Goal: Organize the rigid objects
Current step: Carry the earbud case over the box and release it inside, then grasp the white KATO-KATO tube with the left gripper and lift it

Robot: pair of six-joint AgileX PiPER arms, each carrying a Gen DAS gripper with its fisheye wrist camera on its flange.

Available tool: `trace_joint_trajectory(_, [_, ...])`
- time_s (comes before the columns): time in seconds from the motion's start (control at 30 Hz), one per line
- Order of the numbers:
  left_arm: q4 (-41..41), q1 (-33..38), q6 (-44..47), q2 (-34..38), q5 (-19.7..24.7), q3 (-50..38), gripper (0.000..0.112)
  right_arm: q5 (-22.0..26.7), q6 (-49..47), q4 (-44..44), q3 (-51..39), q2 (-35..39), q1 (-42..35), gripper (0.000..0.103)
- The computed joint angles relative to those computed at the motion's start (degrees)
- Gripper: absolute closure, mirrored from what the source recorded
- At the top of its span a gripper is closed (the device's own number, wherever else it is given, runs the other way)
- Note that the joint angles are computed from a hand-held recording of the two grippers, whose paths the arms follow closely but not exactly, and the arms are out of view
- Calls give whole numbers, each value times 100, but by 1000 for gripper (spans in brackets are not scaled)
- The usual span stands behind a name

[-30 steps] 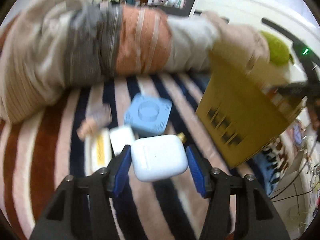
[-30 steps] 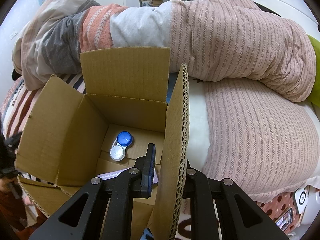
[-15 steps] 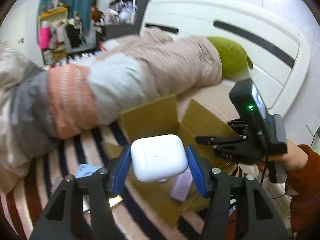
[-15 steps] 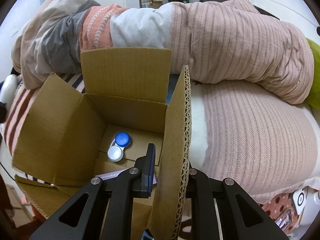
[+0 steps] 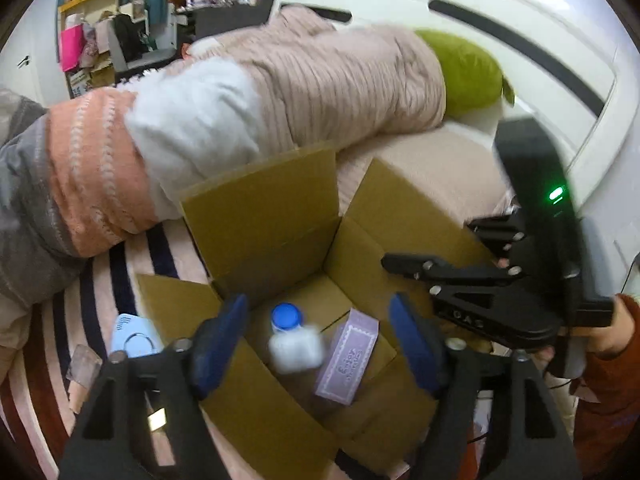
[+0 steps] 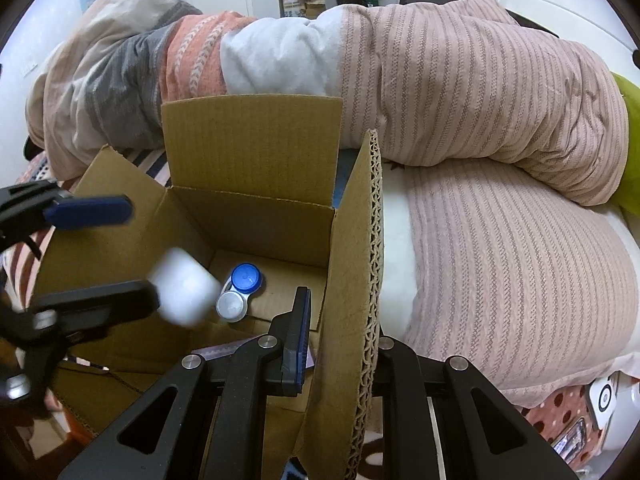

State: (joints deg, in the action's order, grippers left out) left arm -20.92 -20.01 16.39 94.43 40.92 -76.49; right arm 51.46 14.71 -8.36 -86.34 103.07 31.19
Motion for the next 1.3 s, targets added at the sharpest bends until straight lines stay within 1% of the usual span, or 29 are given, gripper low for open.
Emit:
trace_joint_trajectory(0.03, [-121,142,165,-210,-102,196,36,-10,-83,148,-2,3,-41,92])
trace_joint_trajectory(0.07, [-197,240,277,-313,-166,293,30,3,-61,145,-8,9,-33,92])
trace_joint_trajectory(0.1, [-343,457,491,-534,-322,528,25,5,-28,98,-3,8,-7,92])
trace_joint_trajectory(0.17, [-575,857,806,-777,-423,799,25,30,-6,87,-7,3,6,92])
trace_joint_trajectory(0.3, [-1319,1958,1832,-1120,-356,1409,25,55,9,77,-13,9,18,92])
trace_joint_trajectory(0.37, [-1522,2377,2263,-1154,-380,1654,25,67,0,88,-25,17,9,92])
trace_joint_trajectory(0.43, [-1513,2829,2568,-1093,-527,1979,25,100,-12,100,-84,61,8,92])
trace_joint_trajectory(0.6, [-1533,3608,3054,-507,-870,2433,25,157,6,53,-145,108,35,92])
trace_joint_trajectory(0.67, [-1541,3814,3145,-235,-966,2500,25,158,20,41,-149,117,46,92])
trace_joint_trajectory(0.77, [-1824,4029,3548,106,-1033,2657,25,174,17,43,-170,130,46,92])
trace_joint_trajectory(0.87, [-1971,4001,3719,271,-1142,2780,25,177,8,51,-172,130,41,92])
trace_joint_trajectory(0.97, [-2084,3887,3698,417,-1135,2729,25,178,21,40,-172,130,45,92])
trace_joint_trajectory(1.0, [-2040,3756,3611,447,-1259,2728,25,181,22,36,-177,135,47,92])
trace_joint_trajectory(1.03, [-1783,3510,3295,456,-1544,2749,25,181,28,29,-179,137,52,92])
trace_joint_trajectory(1.07, [-1430,3303,2877,478,-1808,2755,33,183,33,27,-180,139,53,92])
trace_joint_trajectory(1.1, [-1187,3197,2585,569,-1878,2647,44,190,35,28,-186,142,54,92])
trace_joint_trajectory(1.13, [-1130,3118,2449,636,-1879,2586,49,202,27,34,-196,147,52,92])
trace_joint_trajectory(1.17, [-1120,3078,2364,638,-1901,2589,64,205,11,45,-199,148,45,92])
trace_joint_trajectory(1.2, [-880,3010,2068,627,-2043,2615,68,214,8,49,-210,155,42,92])
trace_joint_trajectory(1.23, [-724,2988,1906,596,-2065,2617,69,221,3,54,-216,159,36,92])
trace_joint_trajectory(1.27, [-719,2973,1932,561,-2111,2657,77,227,-2,54,-222,163,35,92])
trace_joint_trajectory(1.3, [-637,2985,1918,501,-2164,2721,80,226,-1,48,-220,161,38,92])
